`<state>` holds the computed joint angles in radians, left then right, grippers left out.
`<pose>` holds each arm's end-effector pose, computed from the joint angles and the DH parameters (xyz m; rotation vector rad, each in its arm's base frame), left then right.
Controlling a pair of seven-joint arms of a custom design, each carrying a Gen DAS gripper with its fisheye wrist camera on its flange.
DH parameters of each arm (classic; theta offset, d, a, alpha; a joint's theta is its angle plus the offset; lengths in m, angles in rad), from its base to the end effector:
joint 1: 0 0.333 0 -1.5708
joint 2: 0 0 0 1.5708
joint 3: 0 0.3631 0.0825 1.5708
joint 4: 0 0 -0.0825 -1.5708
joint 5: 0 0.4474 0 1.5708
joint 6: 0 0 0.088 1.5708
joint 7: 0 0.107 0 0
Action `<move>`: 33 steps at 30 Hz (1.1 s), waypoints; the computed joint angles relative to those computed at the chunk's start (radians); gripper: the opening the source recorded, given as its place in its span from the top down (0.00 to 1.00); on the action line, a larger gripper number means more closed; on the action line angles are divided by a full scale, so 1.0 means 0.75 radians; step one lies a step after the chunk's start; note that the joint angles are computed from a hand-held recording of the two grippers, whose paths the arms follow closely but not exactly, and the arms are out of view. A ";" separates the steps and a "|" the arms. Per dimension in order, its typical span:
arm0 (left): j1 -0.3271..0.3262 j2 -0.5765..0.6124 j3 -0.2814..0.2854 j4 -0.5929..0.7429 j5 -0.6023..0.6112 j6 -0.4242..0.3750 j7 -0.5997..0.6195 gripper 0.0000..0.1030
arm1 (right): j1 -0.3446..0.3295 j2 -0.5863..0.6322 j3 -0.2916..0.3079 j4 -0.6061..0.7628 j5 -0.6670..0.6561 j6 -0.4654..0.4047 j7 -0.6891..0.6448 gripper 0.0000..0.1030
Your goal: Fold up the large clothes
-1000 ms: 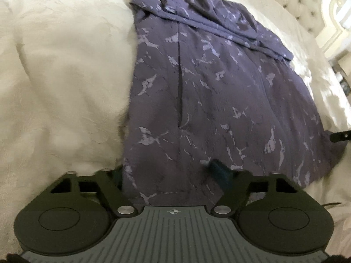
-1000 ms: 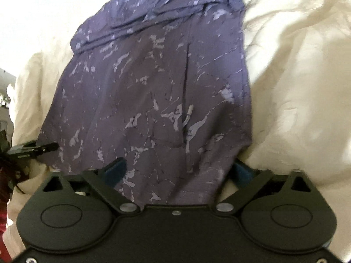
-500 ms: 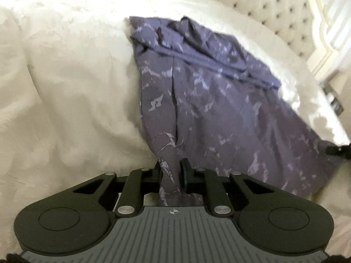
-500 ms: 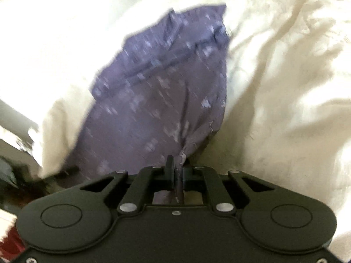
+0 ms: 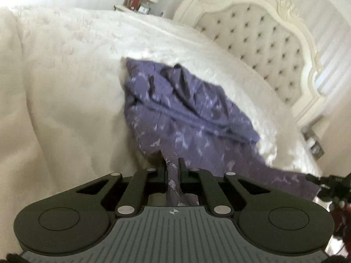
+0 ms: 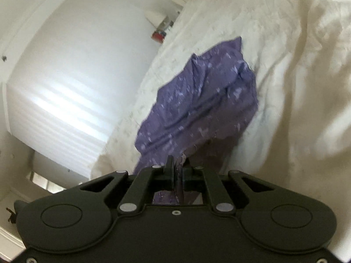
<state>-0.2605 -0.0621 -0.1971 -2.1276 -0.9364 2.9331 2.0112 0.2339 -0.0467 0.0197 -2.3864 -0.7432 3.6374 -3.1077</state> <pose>0.5772 -0.2293 0.5356 -1.8212 1.9420 -1.3637 0.5083 0.2216 0.4792 -1.0310 1.6430 0.0600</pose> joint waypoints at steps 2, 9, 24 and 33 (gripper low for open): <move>-0.004 0.018 0.008 0.038 -0.087 0.000 0.053 0.93 | -0.004 0.010 0.005 0.012 0.056 0.006 -0.051 0.87; 0.033 0.132 -0.018 0.230 -0.241 0.048 0.159 0.93 | -0.026 0.084 0.013 0.125 0.227 0.025 -0.224 0.87; -0.067 0.646 0.130 0.861 0.505 0.083 -0.542 0.93 | -0.063 0.468 0.017 0.678 0.548 -0.132 -0.533 0.87; -0.156 0.918 0.317 1.193 0.840 -0.071 -0.962 0.93 | -0.019 0.709 -0.037 0.967 0.779 -0.321 -0.662 0.87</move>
<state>-0.3776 0.6265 0.0407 -1.2331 -0.3060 2.8801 1.2894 0.2194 0.4848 -0.0081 -1.6615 -0.1587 3.3966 -3.6044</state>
